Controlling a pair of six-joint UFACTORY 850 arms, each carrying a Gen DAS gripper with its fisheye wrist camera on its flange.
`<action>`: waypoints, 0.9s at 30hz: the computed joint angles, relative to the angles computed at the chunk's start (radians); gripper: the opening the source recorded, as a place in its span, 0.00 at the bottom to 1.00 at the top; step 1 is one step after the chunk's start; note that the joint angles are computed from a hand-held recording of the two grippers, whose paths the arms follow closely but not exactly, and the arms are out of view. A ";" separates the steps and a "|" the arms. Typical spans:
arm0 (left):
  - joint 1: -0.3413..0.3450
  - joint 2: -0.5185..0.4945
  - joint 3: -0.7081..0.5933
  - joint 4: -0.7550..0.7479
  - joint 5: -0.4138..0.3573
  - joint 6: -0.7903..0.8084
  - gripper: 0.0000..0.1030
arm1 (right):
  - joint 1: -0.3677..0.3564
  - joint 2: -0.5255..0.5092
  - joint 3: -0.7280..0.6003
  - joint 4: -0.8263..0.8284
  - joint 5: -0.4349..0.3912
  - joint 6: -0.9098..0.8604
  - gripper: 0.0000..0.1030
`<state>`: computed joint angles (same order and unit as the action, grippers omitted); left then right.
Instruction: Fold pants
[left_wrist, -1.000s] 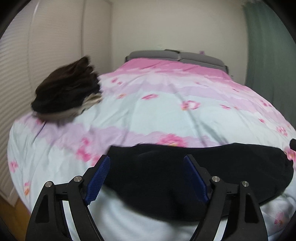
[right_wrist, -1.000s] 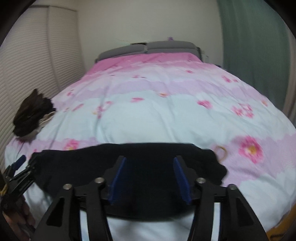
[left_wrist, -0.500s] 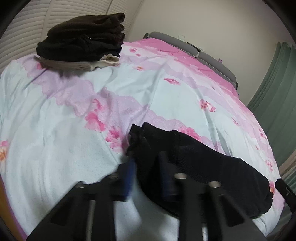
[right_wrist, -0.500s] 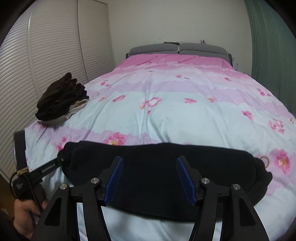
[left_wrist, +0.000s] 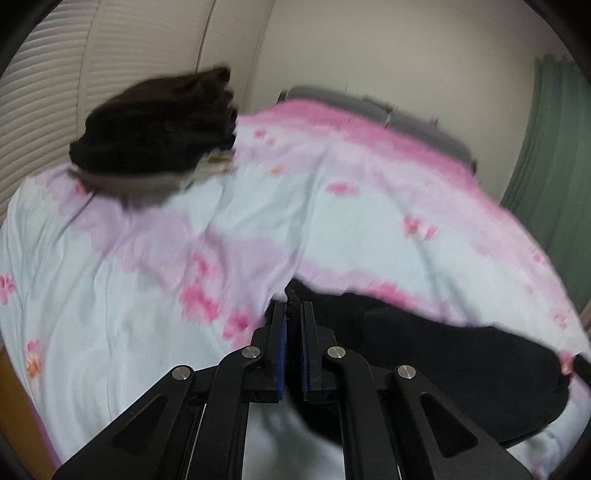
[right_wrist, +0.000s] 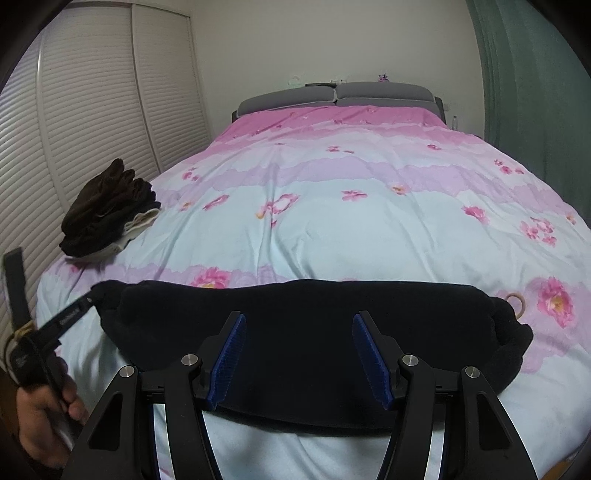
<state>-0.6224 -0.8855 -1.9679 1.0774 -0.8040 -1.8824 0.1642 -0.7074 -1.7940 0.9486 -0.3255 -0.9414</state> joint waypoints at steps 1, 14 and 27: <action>0.005 0.000 0.007 -0.038 0.012 0.007 0.10 | 0.000 0.000 0.000 0.001 -0.003 0.001 0.60; -0.007 0.066 0.124 -0.021 0.096 -0.180 0.72 | -0.006 0.037 0.044 0.117 -0.011 -0.136 0.60; 0.028 0.043 0.118 0.082 0.254 -0.390 0.59 | -0.012 0.071 0.099 0.153 -0.009 -0.178 0.60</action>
<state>-0.5947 -0.8425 -1.8497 1.1598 -0.5497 -2.2724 0.1526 -0.6362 -1.6948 1.1016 -0.3349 -1.1198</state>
